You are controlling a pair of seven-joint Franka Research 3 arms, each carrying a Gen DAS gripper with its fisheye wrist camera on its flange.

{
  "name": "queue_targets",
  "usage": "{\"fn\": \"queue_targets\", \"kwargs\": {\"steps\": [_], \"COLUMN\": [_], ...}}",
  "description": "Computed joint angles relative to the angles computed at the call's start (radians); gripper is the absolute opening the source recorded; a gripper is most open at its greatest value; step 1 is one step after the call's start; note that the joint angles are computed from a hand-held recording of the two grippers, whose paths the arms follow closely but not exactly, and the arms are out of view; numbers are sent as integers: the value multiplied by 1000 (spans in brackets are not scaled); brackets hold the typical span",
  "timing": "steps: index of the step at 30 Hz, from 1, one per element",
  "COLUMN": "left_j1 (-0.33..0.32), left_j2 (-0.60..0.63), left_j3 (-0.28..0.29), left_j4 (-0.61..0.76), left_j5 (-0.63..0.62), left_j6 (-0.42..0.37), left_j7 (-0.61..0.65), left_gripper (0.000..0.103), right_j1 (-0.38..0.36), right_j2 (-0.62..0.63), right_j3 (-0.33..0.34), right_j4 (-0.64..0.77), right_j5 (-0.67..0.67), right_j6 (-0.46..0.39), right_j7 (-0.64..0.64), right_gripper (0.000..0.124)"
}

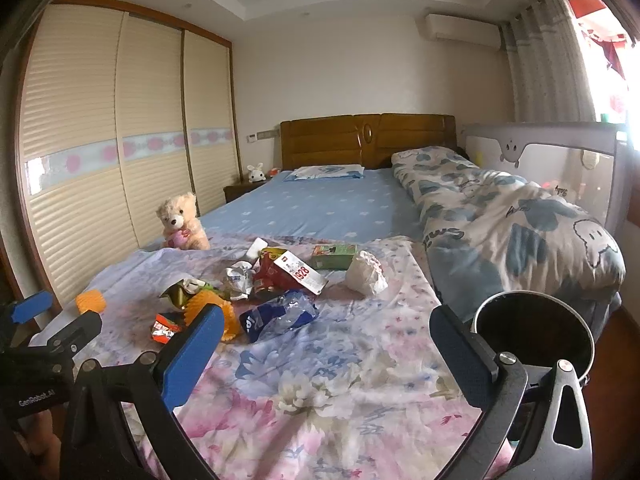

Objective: Collect trash

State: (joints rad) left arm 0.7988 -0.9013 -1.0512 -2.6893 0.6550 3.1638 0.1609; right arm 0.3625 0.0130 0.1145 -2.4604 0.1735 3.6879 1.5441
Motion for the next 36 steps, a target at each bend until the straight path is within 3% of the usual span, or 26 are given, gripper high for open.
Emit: {"fn": "queue_targets", "kwargs": {"steps": [36], "left_j1": [16], "left_j2": [3], "left_j3": [-19], "left_j4": [1], "left_j5": [-18], "left_j6": [10], "left_j7": [12], "left_gripper": [103], "right_j1": [-4], "right_j2": [-2], "right_j3": [0], "right_j4": [5], "right_j5": [-44], "right_j6": [-14], "right_j7": [43], "right_gripper": [103]}}
